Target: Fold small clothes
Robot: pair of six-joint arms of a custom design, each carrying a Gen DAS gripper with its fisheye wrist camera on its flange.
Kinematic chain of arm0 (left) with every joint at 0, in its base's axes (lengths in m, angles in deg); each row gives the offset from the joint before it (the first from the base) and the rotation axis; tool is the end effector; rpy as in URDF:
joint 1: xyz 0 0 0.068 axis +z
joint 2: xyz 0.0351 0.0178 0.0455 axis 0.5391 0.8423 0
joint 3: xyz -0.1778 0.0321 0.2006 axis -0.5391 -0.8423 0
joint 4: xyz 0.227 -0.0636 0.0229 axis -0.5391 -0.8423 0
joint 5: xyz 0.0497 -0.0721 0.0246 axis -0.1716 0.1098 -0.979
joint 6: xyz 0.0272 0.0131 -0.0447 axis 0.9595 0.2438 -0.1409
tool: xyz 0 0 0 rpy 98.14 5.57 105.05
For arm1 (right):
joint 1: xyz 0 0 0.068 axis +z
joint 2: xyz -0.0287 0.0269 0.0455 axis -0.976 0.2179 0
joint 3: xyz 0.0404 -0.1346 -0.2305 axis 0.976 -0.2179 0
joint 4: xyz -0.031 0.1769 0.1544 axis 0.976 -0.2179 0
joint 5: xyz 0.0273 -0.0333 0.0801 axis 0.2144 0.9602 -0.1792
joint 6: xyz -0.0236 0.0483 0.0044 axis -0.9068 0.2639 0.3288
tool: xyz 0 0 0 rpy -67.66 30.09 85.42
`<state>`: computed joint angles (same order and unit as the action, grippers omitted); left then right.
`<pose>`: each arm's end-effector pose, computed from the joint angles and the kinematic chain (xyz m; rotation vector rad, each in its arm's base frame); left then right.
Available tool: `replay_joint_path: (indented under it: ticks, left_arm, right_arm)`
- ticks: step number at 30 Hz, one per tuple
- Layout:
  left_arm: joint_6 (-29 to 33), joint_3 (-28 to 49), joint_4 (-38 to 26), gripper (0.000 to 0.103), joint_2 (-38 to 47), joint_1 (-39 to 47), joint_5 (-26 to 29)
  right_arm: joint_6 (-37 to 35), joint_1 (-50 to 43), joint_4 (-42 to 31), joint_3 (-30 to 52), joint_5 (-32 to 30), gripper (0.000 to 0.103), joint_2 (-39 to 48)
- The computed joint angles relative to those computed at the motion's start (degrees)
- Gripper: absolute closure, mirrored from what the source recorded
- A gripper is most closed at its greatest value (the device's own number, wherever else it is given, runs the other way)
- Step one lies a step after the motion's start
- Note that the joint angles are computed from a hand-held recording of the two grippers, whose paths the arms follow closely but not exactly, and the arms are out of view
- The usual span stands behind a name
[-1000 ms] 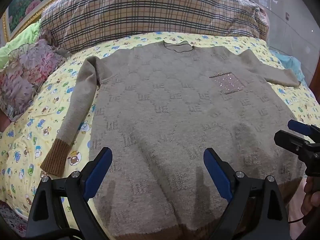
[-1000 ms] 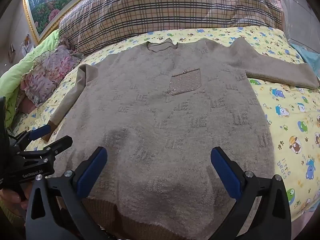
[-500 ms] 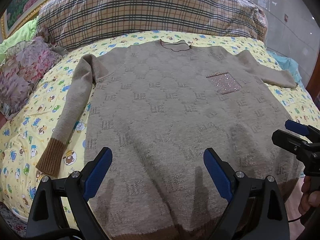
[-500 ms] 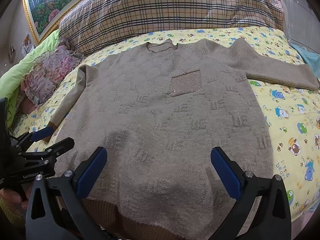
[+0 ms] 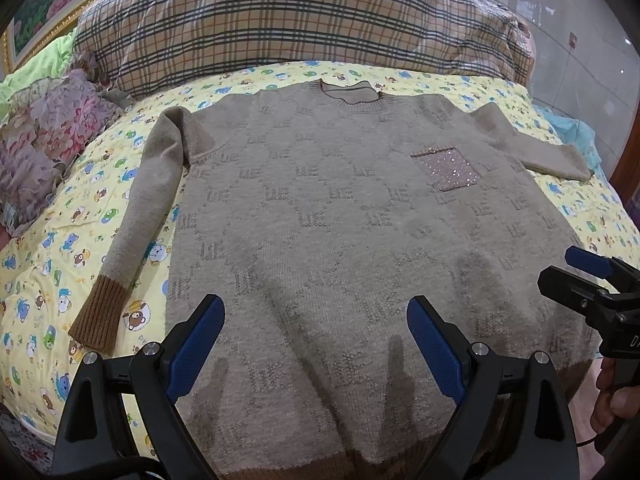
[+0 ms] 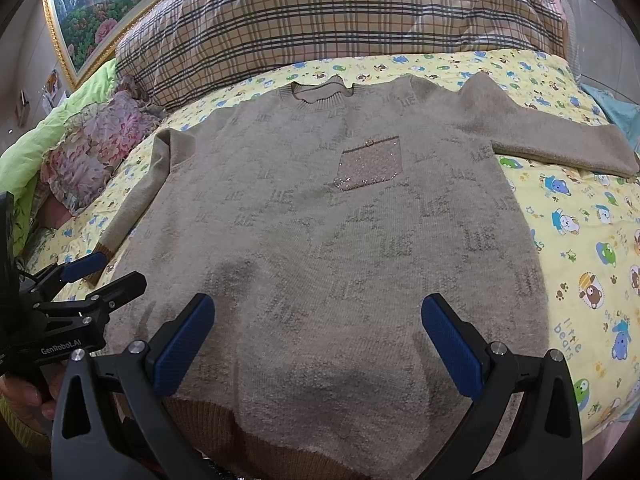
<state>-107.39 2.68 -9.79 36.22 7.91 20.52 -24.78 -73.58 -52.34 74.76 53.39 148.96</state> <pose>0.2472 -0.0968 0.1816 -0.3157 2.3849 0.1278 0.2724 0.0288 0.1777 -0.2948 2.3528 0.3570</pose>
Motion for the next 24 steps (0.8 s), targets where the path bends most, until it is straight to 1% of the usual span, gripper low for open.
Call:
replay_joint_path:
  ticks: [3,7,9,11,16,18,24]
  left_arm:
    - [0.1,0.5,-1.0,0.01,0.3,0.2,0.3]
    - [0.2,0.0,0.1,0.01,0.1,0.3,0.6]
    - [0.2,-0.2,0.7,0.01,0.2,0.4,0.7]
    - [0.3,0.2,0.2,0.01,0.4,0.7,1.3]
    - [0.7,0.8,0.2,0.01,1.2,1.5,2.7]
    - [0.7,1.1,0.4,0.01,1.7,1.8,3.5]
    - [0.5,2.8,-0.1,0.01,3.0,2.5,6.0]
  right_arm:
    - [0.1,-0.5,-1.1,0.5,-0.8,0.0,0.2]
    - [1.0,-0.5,-2.0,0.6,-1.4,0.0,0.3]
    - [2.2,-0.8,-5.5,2.3,-3.0,0.0,0.5]
    - [2.7,-1.1,-6.5,2.8,-3.7,0.0,0.5]
    - [2.2,-1.3,-3.8,2.2,-3.1,0.0,0.8]
    - [2.6,-1.8,-2.2,1.7,-4.2,0.0,1.2]
    - [2.5,-2.3,-2.8,2.7,-4.1,0.0,2.5]
